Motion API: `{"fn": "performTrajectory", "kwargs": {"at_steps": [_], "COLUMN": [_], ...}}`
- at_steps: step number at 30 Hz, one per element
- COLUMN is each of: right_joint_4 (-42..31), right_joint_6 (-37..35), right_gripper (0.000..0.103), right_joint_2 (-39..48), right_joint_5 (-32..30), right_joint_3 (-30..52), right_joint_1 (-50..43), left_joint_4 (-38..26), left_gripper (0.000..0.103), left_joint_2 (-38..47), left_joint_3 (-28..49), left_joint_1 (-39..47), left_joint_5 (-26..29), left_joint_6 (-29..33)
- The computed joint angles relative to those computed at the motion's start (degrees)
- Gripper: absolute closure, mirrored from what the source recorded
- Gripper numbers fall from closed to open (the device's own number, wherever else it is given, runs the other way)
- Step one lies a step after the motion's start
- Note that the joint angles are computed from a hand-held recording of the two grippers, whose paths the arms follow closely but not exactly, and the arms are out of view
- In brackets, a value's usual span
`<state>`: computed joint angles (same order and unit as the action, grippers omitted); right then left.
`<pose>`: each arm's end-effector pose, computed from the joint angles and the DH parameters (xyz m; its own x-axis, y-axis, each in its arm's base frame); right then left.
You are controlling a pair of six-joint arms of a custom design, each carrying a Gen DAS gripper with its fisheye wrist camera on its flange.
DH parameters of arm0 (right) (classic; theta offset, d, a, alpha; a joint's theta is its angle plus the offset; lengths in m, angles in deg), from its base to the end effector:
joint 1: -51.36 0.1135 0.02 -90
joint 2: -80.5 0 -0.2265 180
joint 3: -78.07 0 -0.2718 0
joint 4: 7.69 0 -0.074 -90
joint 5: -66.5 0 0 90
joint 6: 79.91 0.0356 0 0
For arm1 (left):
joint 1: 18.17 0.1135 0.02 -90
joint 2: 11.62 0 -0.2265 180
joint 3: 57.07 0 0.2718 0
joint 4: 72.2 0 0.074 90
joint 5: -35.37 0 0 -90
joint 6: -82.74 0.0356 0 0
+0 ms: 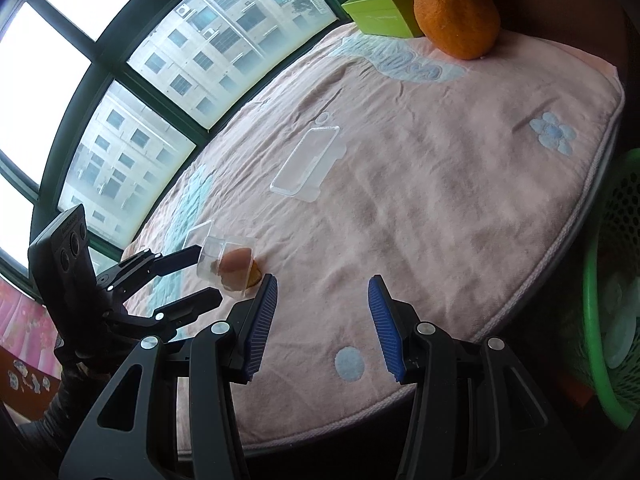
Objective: Collect trash
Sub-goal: 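Lift and carry the clear container with the left gripper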
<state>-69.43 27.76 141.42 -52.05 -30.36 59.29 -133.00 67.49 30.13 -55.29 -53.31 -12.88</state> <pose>0.2385 0.0504 0.2798 -0.8614 0.1492 -0.4856 -0.1648 0.8221 0.5450 0.2488 -0.1894 0.2870 -0.6915 0.4006 -0.6011 0.5494 0.8320 -0.0776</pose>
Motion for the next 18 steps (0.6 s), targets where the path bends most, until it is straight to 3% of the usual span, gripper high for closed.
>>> {"fn": "performTrajectory", "kwargs": {"at_steps": [2,6,9,18], "right_joint_4": [0.02,-0.19,-0.56,-0.59], "right_joint_6": [0.08,-0.16,-0.73,-0.75], "right_gripper": [0.054,0.054,0.054,0.054], "right_joint_2": [0.03,0.1,-0.12,0.04], "right_joint_5": [-0.02,-0.38,-0.45,-0.66], "right_joint_3": [0.04,0.05,-0.07,0.13], "right_joint_1": [-0.22,-1.19,-1.75,-1.63], "left_joint_4": [1.2,2.19,2.49,5.24], "left_gripper": [0.036,0.036,0.03,0.028], "left_joint_2": [-0.89,-1.66,-2.15,-2.82], "left_joint_3": [-0.97,-1.66,-1.98,-4.87], "left_joint_1": [0.07,-1.02,-1.01,-0.18], "left_joint_5": [2.42,-0.4,-3.8,-3.34], "left_joint_6": [-0.35,-1.39,-2.63,-5.43]}}
